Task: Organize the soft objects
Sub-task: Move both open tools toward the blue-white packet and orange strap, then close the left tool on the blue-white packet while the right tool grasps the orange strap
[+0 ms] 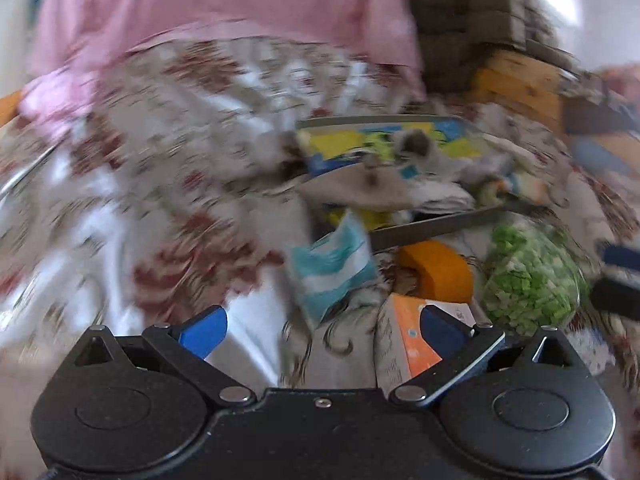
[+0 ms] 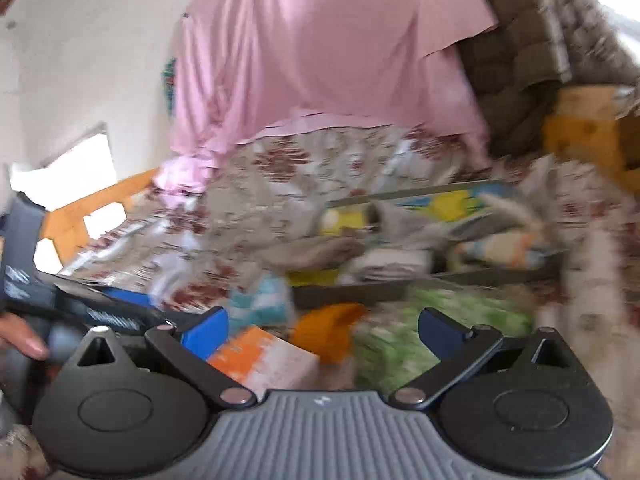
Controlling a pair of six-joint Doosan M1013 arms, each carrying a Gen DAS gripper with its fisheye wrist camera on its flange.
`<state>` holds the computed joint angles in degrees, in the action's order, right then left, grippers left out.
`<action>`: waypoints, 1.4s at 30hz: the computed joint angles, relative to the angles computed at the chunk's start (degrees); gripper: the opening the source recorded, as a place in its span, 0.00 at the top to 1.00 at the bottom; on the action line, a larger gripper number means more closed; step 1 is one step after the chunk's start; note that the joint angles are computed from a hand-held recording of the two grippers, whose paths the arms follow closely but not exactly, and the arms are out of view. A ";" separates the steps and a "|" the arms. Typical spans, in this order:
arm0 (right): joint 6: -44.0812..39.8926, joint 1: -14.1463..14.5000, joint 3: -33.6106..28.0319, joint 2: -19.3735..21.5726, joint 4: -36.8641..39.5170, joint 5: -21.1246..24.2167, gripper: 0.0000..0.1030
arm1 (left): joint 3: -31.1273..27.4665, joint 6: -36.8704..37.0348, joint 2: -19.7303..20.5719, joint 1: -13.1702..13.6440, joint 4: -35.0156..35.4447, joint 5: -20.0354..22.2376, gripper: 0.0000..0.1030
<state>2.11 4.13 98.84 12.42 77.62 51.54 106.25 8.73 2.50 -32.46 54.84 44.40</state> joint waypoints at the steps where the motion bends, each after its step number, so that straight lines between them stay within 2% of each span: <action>1: -0.02 0.63 -1.76 1.02 -1.92 1.01 0.00 | 0.20 2.37 0.04 1.26 -0.48 -2.44 0.01; 4: -0.60 2.95 -6.40 3.49 -7.06 0.04 0.00 | -0.30 9.52 0.23 5.53 -7.05 -8.26 0.01; 6: 1.68 4.00 -9.53 4.87 -11.86 0.29 0.00 | -1.38 19.61 0.55 8.93 -16.58 -11.62 0.01; 10: 12.12 5.92 -14.62 6.40 -24.91 0.46 0.00 | -4.11 40.40 1.99 13.08 -30.55 -13.27 0.01; 13: 24.03 7.39 -18.38 7.58 -35.84 2.59 0.00 | -5.52 48.94 2.90 15.24 -38.47 -13.70 0.01; 16: 34.99 8.55 -21.52 8.58 -42.84 6.12 0.00 | -5.50 48.15 3.41 16.24 -40.94 -14.37 0.01; 18: 40.73 9.49 -23.68 9.45 -46.66 8.66 0.00 | -4.88 51.20 3.75 17.47 -47.49 -16.96 0.01; 21: 43.45 10.55 -26.84 11.19 -49.49 12.76 0.00 | -3.41 56.21 3.60 18.85 -56.12 -20.26 0.01; 22: 42.65 10.79 -27.52 11.72 -49.58 13.66 0.00 | -2.85 60.87 3.55 19.53 -61.67 -21.34 0.02; 27: 42.48 12.43 -28.23 12.92 -52.58 11.36 0.00 | -1.63 80.13 3.93 21.20 -81.81 -24.78 0.05; 30: 43.31 12.89 -27.92 13.00 -54.21 9.79 0.00 | -1.81 85.81 4.99 21.50 -90.31 -27.19 0.10; 31: 44.26 13.02 -27.86 13.06 -55.14 9.52 0.00 | -2.43 86.97 5.61 21.74 -92.69 -26.20 0.14; 33: 45.49 12.82 -27.82 13.26 -55.07 9.64 0.01 | -4.32 86.71 6.73 22.02 -91.51 -22.09 0.19; 34: 46.18 12.68 -28.19 13.55 -54.95 10.50 0.01 | -4.79 85.64 6.86 21.77 -88.65 -21.44 0.20; 36: 46.18 12.50 -28.94 14.13 -54.43 11.87 0.01 | -4.71 82.31 6.73 21.38 -85.55 -21.84 0.22; 38: 45.23 12.65 -29.64 14.73 -54.65 12.66 0.01 | -4.54 80.67 6.62 21.51 -85.35 -21.16 0.27; 42: 45.60 13.69 -30.94 16.13 -57.67 13.18 0.03 | -4.76 77.15 6.54 21.31 -80.42 -19.81 0.34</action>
